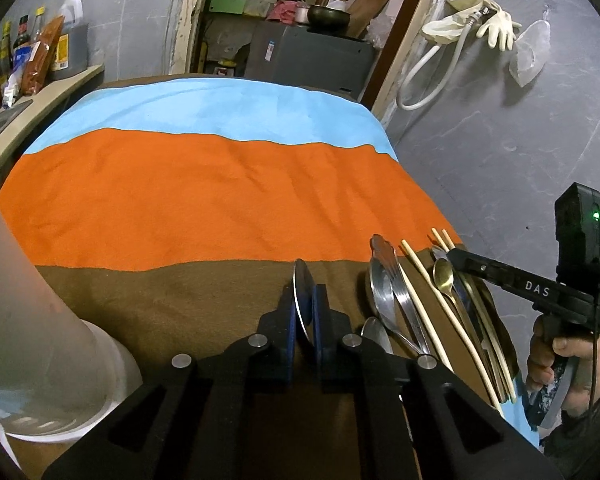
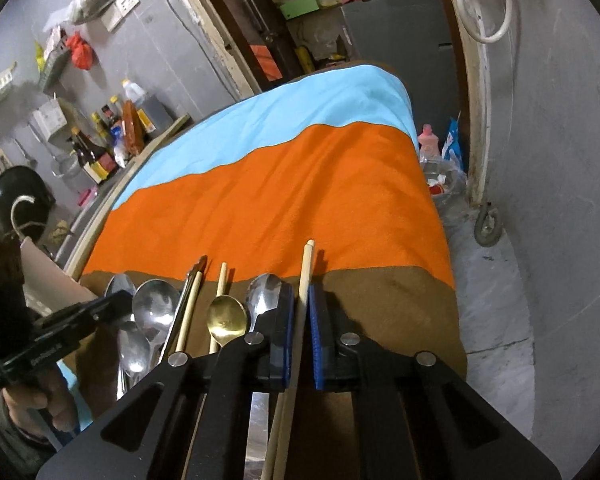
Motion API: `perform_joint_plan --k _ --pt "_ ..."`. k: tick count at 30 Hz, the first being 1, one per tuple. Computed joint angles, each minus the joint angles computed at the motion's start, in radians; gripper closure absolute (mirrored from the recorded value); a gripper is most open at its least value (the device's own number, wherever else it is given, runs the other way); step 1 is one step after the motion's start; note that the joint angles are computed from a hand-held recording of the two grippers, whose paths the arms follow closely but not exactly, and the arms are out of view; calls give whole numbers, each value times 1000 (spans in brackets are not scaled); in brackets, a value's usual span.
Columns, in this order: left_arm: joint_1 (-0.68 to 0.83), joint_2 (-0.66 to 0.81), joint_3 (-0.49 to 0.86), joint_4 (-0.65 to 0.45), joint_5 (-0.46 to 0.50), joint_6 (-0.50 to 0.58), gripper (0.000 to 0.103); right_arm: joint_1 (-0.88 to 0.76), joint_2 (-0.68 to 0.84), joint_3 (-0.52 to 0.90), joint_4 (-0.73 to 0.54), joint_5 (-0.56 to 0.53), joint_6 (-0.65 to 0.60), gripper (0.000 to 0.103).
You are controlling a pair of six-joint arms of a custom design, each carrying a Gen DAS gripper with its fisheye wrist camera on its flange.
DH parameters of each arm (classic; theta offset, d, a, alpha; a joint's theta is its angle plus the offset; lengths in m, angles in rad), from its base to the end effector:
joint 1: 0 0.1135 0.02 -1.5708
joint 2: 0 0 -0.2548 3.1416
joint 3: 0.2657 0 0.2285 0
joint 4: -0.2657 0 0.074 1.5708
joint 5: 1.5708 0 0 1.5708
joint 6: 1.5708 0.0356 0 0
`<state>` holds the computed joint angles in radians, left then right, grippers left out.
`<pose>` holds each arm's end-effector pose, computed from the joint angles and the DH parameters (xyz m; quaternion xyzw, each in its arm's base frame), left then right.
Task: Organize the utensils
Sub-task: 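Lower the right tool onto the utensil row and close on one chopstick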
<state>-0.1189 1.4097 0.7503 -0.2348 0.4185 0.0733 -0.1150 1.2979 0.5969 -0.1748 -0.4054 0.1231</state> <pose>0.2533 -0.0448 0.1943 0.1572 0.9119 -0.2033 0.3201 0.2270 -0.0121 0.1806 0.0413 0.9226 0.1906 0.3328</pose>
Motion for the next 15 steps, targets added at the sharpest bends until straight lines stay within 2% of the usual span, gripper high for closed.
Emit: perform_joint_plan --k 15 --pt "-2 -49 -34 29 10 0 99 -22 -44 -47 55 -41 22 100"
